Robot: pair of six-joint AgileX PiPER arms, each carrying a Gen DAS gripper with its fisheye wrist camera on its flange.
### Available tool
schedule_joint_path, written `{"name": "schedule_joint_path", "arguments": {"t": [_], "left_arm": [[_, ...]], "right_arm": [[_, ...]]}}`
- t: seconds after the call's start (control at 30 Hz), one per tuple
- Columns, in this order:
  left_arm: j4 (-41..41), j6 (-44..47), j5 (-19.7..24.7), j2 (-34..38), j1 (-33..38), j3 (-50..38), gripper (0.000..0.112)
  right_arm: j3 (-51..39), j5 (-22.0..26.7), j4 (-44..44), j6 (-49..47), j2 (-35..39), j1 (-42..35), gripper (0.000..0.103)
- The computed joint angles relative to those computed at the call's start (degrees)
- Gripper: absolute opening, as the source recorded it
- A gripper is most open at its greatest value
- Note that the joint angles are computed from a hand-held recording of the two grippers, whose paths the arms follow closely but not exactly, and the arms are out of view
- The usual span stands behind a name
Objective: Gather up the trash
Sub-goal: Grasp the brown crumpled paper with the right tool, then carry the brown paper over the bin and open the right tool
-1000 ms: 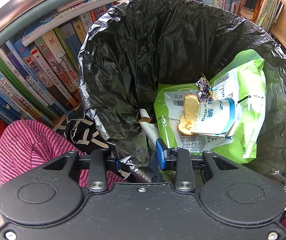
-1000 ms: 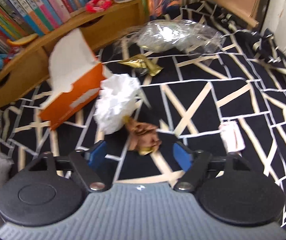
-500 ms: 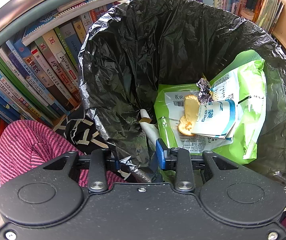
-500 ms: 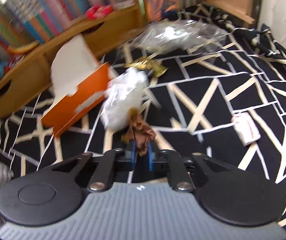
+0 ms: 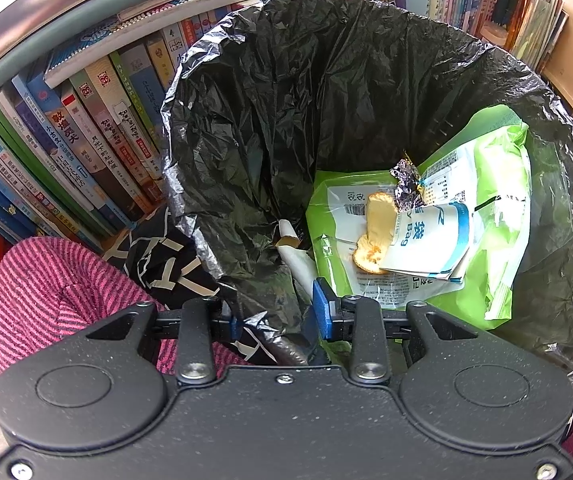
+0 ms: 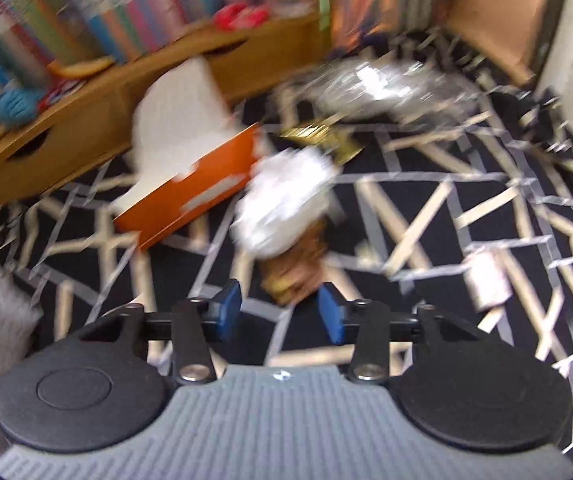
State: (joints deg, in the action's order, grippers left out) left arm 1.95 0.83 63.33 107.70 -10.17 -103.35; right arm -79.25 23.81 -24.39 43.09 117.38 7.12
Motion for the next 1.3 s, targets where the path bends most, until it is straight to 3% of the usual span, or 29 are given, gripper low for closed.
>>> {"name": "schedule_joint_path", "arguments": {"t": [0.1, 0.2, 0.33, 0.37, 0.4, 0.43, 0.47, 0.7, 1.03, 1.2, 1.3], "left_arm": [[0.5, -0.5, 0.1, 0.1, -0.3, -0.1, 0.031], [1.1, -0.8, 0.4, 0.3, -0.7, -0.6, 0.031], [1.9, -1.1, 1.3, 1.0, -1.2, -1.6, 0.031], [2.0, -1.1, 1.2, 1.0, -1.2, -1.6, 0.031], [2.2, -1.3, 1.2, 1.1, -1.3, -1.7, 0.031], [2.1, -1.2, 1.3, 1.1, -1.3, -1.7, 0.031], [2.1, -1.2, 1.3, 1.1, -1.3, -1.7, 0.031], [1.8, -1.2, 0.6, 0.7, -1.0, -1.0, 0.031], [1.0, -1.1, -0.1, 0.3, -0.5, -0.3, 0.032], [0.9, -1.3, 0.0, 0.3, -0.5, -0.4, 0.033], [0.8, -1.4, -0.1, 0.3, -0.5, -0.4, 0.033]], "right_arm": [[0.6, -2.9, -9.5, 10.9, 1.2, -1.0, 0.061], [0.7, -5.5, -13.9, 15.6, 2.4, -2.1, 0.068], [-0.1, -6.7, -10.2, 11.7, 4.1, -2.6, 0.068], [0.0, -7.5, -6.9, 9.1, 4.2, -3.0, 0.064], [0.5, -8.5, -4.5, 7.4, 4.2, -3.3, 0.042], [0.7, -8.3, -4.3, 7.8, 3.9, -3.1, 0.036], [0.6, -7.8, -2.6, 6.1, 3.8, -3.1, 0.025], [0.7, -3.2, 4.4, -1.5, 2.3, -1.1, 0.023], [-3.2, 12.2, 21.7, -23.9, -0.1, 1.0, 0.024], [-1.6, 14.5, 22.5, -26.0, -5.3, 1.5, 0.024], [0.3, 12.7, 24.0, -27.0, -10.5, 1.5, 0.024]]}}
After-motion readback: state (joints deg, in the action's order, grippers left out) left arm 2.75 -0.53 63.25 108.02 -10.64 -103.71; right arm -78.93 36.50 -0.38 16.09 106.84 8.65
